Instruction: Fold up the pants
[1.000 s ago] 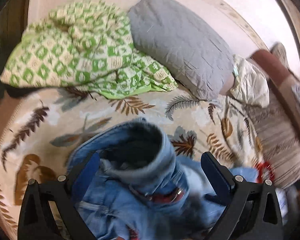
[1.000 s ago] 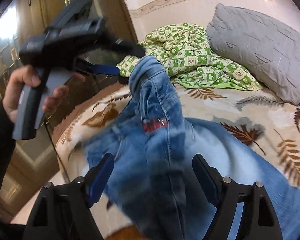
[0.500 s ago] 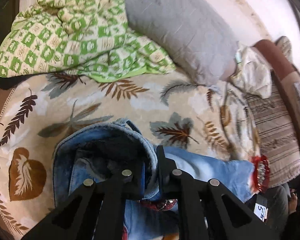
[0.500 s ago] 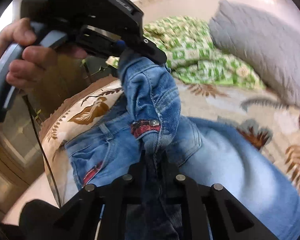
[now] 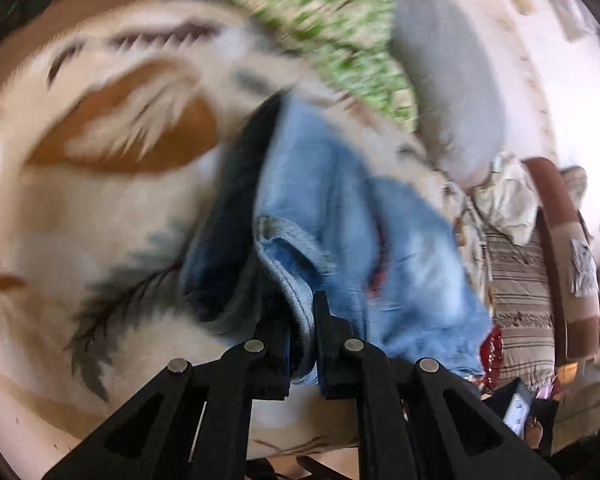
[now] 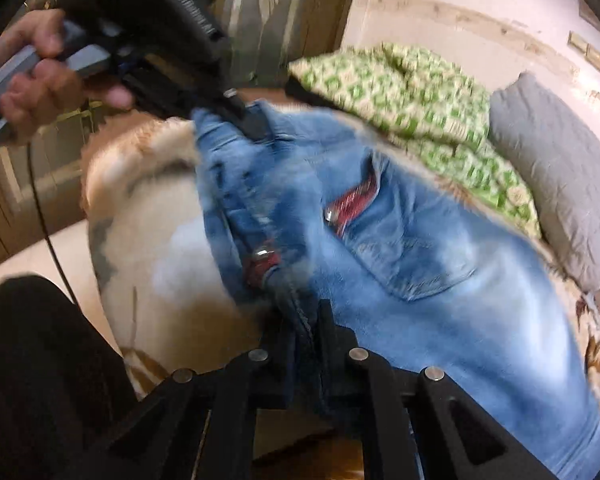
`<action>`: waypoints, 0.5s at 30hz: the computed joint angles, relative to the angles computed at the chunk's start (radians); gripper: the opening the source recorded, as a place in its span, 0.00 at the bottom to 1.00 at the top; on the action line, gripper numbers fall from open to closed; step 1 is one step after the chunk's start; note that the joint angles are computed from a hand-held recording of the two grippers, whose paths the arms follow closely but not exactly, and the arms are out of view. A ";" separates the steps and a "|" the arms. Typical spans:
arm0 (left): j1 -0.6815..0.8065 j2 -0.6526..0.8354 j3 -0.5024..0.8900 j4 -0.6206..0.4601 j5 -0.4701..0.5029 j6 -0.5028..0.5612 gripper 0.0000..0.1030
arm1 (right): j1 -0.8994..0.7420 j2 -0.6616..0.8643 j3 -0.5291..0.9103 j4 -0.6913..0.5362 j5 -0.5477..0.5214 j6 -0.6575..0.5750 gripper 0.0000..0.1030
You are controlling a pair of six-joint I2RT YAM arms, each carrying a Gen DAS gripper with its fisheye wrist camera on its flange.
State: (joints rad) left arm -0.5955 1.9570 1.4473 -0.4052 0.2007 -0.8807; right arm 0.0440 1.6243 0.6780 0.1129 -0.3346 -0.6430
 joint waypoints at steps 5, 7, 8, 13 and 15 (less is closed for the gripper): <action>0.025 0.020 -0.129 0.194 0.051 -0.063 0.09 | 0.015 0.024 -0.006 0.038 0.046 0.006 0.10; 0.022 0.017 -0.136 0.207 0.044 -0.069 0.09 | 0.018 0.028 -0.018 0.070 0.055 0.007 0.13; 0.018 0.014 -0.132 0.203 0.035 -0.070 0.09 | 0.019 0.023 -0.026 0.078 0.055 0.007 0.15; 0.017 -0.074 -0.164 0.217 0.018 -0.085 0.92 | -0.010 -0.081 -0.064 0.027 0.054 -0.021 0.92; 0.000 -0.127 -0.131 0.131 -0.071 -0.094 1.00 | -0.063 -0.156 -0.094 0.012 0.008 -0.038 0.92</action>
